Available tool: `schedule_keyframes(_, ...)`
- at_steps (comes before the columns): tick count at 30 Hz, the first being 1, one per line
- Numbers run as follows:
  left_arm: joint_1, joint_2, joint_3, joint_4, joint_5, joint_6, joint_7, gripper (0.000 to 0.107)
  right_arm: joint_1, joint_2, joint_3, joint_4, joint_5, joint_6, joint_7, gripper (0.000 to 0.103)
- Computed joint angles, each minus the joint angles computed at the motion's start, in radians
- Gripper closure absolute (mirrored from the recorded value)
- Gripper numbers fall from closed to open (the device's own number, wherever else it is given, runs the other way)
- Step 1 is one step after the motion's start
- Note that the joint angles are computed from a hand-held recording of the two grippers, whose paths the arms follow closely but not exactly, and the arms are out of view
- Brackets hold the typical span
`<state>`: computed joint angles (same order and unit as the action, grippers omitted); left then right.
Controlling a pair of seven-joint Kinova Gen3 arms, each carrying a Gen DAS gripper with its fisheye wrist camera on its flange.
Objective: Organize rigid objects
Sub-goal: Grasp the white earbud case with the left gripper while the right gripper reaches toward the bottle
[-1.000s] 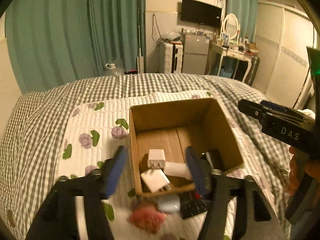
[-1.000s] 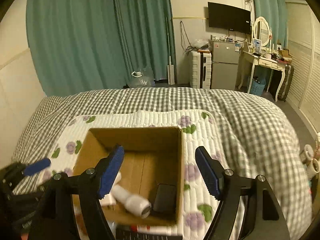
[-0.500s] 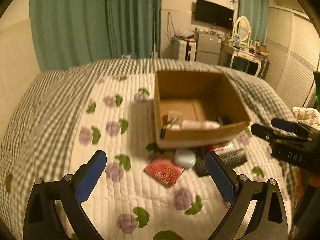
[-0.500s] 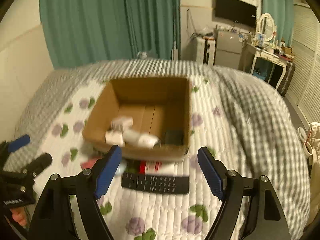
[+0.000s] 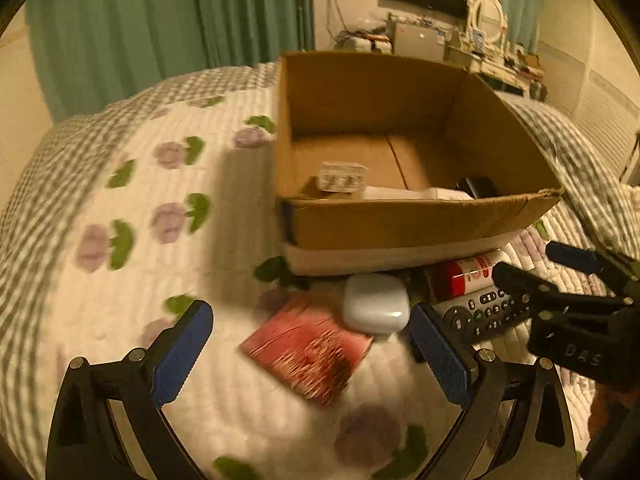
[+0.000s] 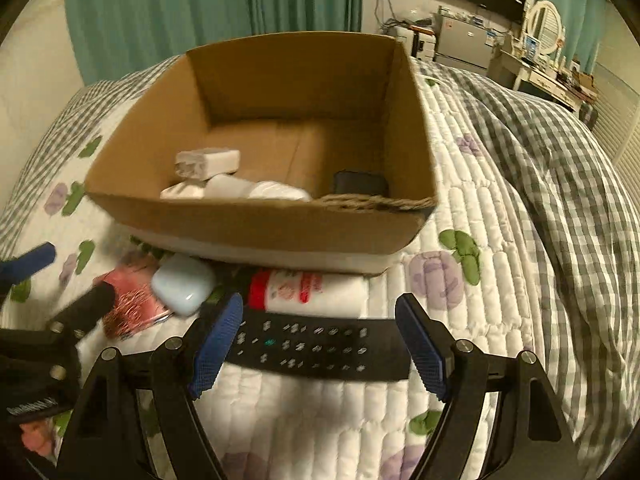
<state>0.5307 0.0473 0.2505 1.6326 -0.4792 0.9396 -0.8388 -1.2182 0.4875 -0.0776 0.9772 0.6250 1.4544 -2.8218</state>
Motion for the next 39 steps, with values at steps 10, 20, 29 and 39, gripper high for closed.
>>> schedule_keyframes(10, 0.034, 0.124, -0.032, -0.064, 0.087, 0.000, -0.132, 0.029, 0.030, -0.041, -0.009, 0.089, 0.015, -0.040, -0.092, 0.025)
schedule_keyframes(20, 0.073, 0.074, -0.054, -0.032, 0.073, -0.014, -0.088, 0.057, 0.048, -0.025, -0.025, 0.111, -0.006, -0.070, -0.090, 0.025)
schedule_keyframes(29, 0.042, 0.010, -0.008, -0.021, 0.032, 0.023, 0.023, 0.057, 0.056, 0.004, -0.021, 0.066, -0.029, -0.101, -0.058, 0.025)
schedule_keyframes(39, 0.000, 0.019, -0.021, -0.026, 0.055, 0.031, 0.015, 0.057, 0.058, 0.099, 0.024, -0.051, -0.089, -0.056, 0.017, 0.017)
